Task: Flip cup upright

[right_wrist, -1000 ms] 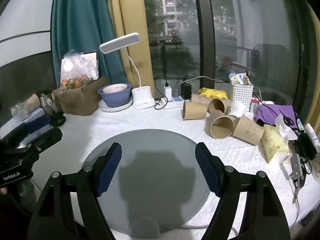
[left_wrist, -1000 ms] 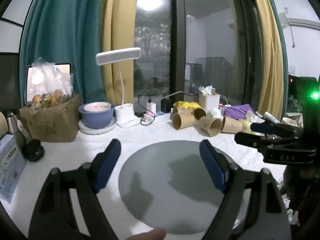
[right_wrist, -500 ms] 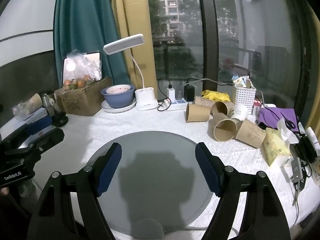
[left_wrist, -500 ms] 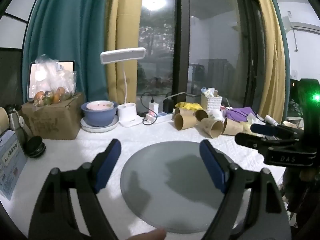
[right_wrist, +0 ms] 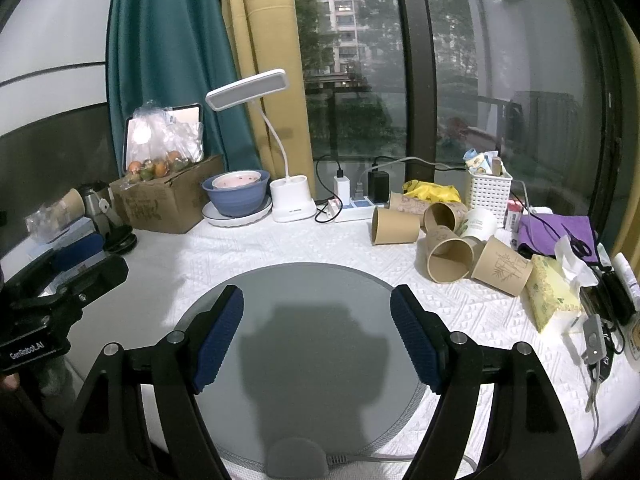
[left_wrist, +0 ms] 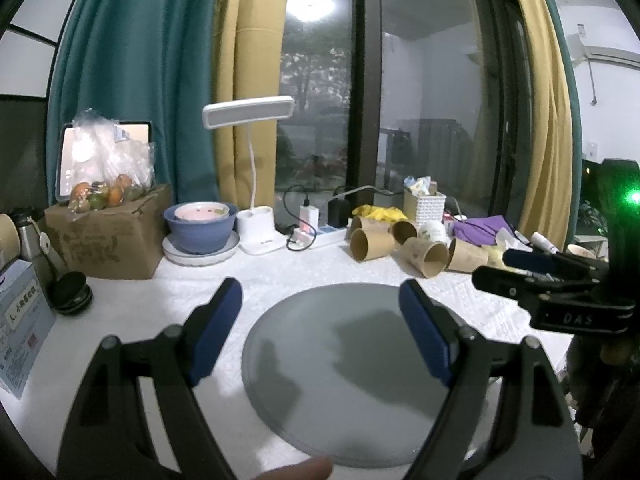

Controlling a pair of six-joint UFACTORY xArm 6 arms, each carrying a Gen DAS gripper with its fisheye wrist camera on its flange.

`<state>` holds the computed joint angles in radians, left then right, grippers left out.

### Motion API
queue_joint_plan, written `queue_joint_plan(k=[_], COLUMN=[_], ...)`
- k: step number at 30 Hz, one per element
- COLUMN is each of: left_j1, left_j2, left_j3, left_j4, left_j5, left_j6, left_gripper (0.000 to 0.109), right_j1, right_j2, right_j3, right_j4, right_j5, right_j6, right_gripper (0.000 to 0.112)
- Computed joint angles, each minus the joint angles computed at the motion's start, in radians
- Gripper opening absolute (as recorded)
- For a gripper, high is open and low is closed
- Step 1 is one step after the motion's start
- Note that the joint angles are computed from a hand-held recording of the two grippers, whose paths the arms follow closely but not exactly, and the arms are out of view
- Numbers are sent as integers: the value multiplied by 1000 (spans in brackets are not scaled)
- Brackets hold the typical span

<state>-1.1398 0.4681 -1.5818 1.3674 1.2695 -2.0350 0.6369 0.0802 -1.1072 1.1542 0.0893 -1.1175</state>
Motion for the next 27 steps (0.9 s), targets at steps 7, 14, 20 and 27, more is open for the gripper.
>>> queue_joint_plan(k=[7, 14, 20, 27], left_j1=[0, 1, 2, 2], left_j2=[-3, -9, -7, -8], left_j3=[2, 9, 6, 8], left_j4=[1, 3, 3, 2], left_j5=[0, 0, 0, -1], left_j6=[1, -1, 0, 0], left_gripper=[82, 82, 82, 82], right_j1=[-2, -1, 0, 0], right_j2=[0, -1, -1, 1], right_j3=[0, 0, 1, -1], right_j4=[-1, -8, -5, -2], right_j5=[2, 3, 0, 0], right_j6=[0, 9, 8, 4], right_gripper=[79, 79, 79, 79])
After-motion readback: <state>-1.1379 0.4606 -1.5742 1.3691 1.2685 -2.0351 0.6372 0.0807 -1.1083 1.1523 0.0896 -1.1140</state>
